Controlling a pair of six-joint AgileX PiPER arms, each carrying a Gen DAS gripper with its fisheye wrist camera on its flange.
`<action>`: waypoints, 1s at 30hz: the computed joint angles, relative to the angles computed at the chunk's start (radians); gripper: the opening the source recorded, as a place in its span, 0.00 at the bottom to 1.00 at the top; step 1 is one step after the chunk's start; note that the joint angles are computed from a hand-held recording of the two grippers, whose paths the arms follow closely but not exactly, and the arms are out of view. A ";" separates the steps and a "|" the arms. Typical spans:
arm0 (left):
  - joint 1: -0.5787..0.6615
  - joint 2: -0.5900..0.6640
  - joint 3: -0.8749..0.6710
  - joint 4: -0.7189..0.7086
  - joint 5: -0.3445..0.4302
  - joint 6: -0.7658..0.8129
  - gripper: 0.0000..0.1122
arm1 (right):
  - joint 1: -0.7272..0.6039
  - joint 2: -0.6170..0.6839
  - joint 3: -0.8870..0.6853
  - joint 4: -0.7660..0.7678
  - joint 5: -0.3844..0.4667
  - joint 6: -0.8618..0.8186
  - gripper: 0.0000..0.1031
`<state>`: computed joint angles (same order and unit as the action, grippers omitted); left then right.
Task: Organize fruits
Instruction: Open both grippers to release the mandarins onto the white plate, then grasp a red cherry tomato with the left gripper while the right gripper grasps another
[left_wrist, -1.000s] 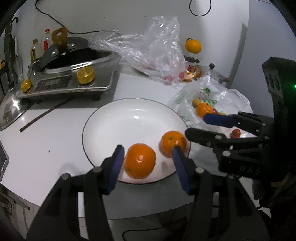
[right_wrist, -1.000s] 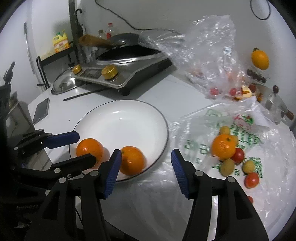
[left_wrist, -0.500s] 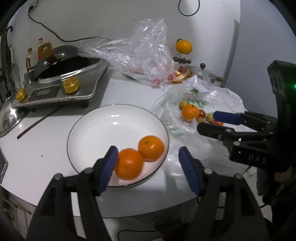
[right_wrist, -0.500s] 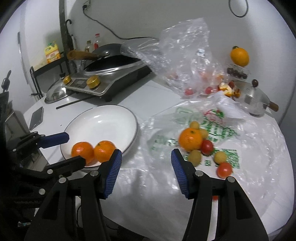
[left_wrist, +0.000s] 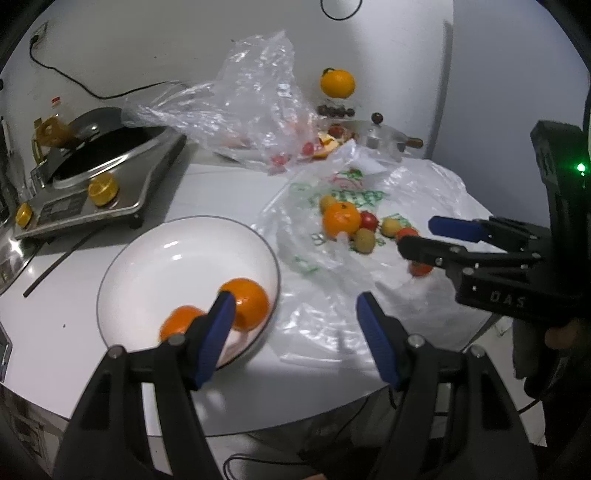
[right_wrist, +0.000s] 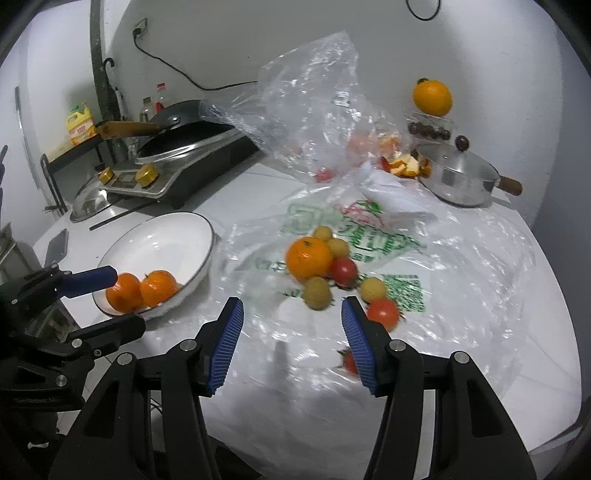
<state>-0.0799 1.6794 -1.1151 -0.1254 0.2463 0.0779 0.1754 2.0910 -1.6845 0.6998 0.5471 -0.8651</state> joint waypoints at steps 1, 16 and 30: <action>-0.008 0.005 -0.007 0.022 0.004 -0.023 0.62 | -0.005 -0.002 0.005 0.005 -0.002 -0.004 0.57; -0.110 0.085 -0.113 0.282 0.068 -0.297 0.62 | -0.083 0.051 0.007 0.039 0.019 -0.075 0.57; -0.148 0.115 -0.160 0.398 0.112 -0.418 0.62 | -0.075 0.127 -0.054 0.007 0.041 -0.097 0.36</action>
